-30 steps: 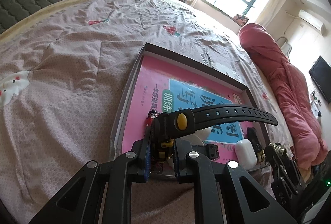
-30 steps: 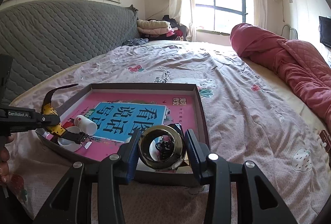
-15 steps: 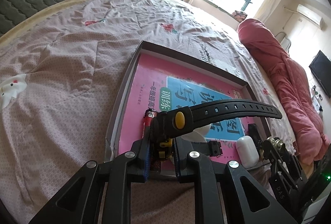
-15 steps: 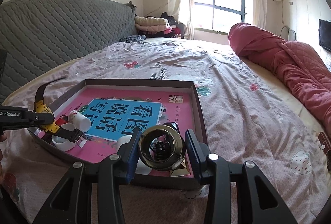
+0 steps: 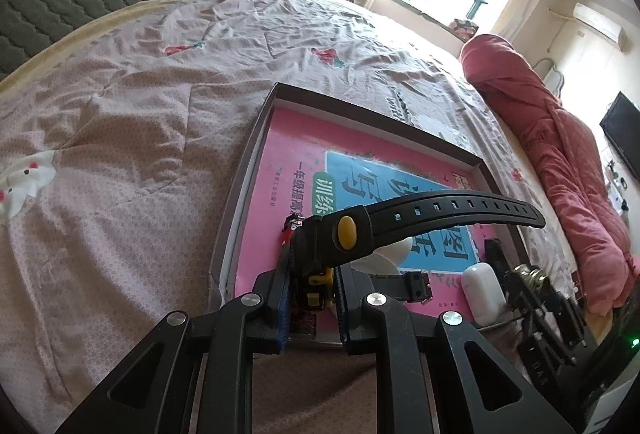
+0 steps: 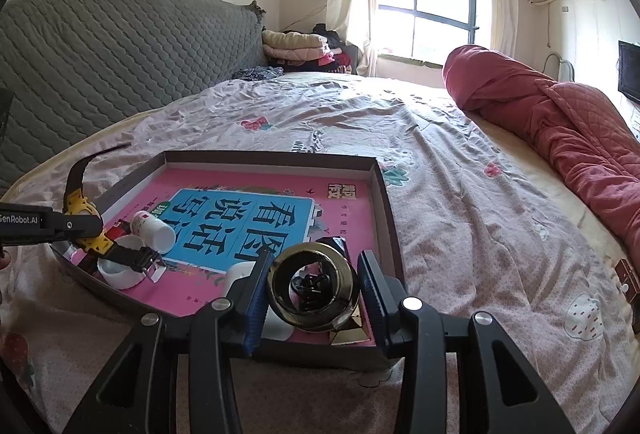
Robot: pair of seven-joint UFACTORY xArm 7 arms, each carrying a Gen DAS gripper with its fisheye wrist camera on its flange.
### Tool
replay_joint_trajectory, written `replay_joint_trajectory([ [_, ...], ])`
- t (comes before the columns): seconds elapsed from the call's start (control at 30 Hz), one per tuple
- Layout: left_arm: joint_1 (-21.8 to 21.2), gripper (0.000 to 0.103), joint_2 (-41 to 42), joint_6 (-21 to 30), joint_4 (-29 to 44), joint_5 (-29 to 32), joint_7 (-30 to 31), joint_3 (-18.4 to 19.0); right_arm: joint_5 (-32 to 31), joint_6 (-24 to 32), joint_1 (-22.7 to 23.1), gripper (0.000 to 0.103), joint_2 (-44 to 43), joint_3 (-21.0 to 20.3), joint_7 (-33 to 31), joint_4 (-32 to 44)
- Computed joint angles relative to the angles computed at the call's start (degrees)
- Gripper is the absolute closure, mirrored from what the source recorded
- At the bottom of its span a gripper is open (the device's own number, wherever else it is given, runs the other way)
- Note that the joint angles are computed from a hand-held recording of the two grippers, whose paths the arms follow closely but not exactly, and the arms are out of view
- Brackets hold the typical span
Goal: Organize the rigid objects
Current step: 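Carry the watch over the gray box while the right tool carries the chrome cylinder, then lower and release the watch into the box while the right tool releases the cylinder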
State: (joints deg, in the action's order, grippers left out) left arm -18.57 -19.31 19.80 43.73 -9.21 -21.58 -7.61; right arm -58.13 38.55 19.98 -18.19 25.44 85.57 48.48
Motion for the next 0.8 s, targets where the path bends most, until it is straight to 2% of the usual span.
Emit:
replay_joint_trajectory([
  [0.37,-0.34,0.083,0.02,0.02,0.10,-0.63,1.06,0.41,2.21,-1.00,0.30,0.060,-0.21,-0.71,-0.85,-0.41],
  [0.53,-0.49,0.071,-0.20,-0.49,0.14,-0.70,1.80,0.43,3.00,-2.84,-0.52,0.060,-0.86,-0.64,-0.25,-1.16],
  [0.73,0.33,0.066,-0.76,-1.40,-0.11,0.68,1.43,-0.38,3.01,-3.02,-1.30,0.053,-1.57,0.09,-0.27,-1.45],
  [0.8,0.19,0.053,-1.04,-1.88,-0.29,0.97,1.64,-0.28,2.65,-3.05,-1.69,0.052,-1.88,0.44,0.13,-1.49],
])
